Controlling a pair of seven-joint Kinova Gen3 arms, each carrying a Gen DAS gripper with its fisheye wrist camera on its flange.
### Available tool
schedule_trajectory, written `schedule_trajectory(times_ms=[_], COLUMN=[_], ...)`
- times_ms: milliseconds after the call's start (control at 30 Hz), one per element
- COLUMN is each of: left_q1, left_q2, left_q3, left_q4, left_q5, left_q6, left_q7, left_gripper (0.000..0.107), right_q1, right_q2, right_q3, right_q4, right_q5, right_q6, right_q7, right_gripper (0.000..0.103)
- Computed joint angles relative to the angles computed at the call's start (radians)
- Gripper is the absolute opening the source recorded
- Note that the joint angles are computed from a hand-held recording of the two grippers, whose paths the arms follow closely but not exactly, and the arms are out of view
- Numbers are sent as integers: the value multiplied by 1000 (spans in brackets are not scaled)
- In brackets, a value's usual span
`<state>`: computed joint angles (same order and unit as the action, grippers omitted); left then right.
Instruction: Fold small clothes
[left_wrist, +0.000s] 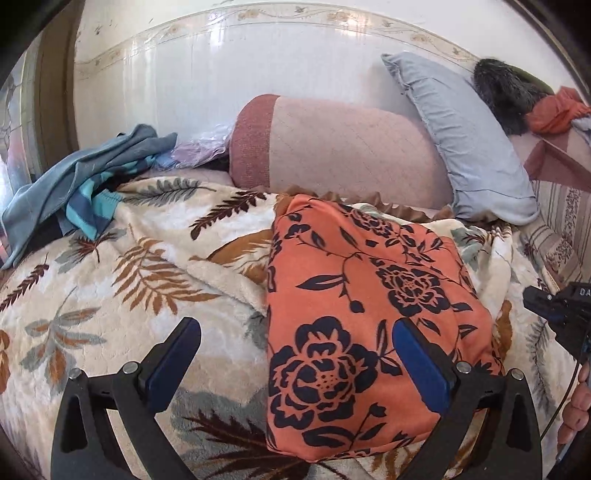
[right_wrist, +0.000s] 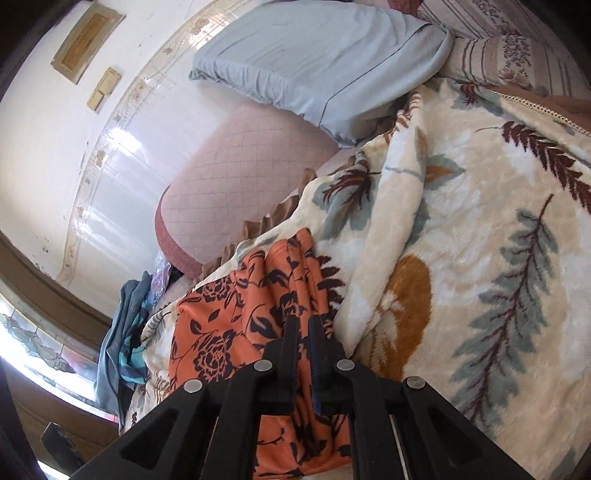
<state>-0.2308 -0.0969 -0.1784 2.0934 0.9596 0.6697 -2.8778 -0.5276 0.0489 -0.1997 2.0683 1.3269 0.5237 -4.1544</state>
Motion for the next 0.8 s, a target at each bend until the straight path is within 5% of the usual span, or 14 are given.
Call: schedule_trajectory(times_ms=[333, 800], left_q1=[56, 134], left_q2=[-48, -83], left_q3=[35, -56], left_q4=[28, 15], left_q5=[-88, -174], left_q6=[-183, -209], left_q7=[74, 171], left_gripper=[103, 103], right_q1=[-19, -109], right_q2=[48, 92], right_q3=[10, 29], right_q4=[-65, -140], right_q5=[-95, -137], right_q6=[13, 90], right_q7=[161, 246], right_gripper=[7, 7])
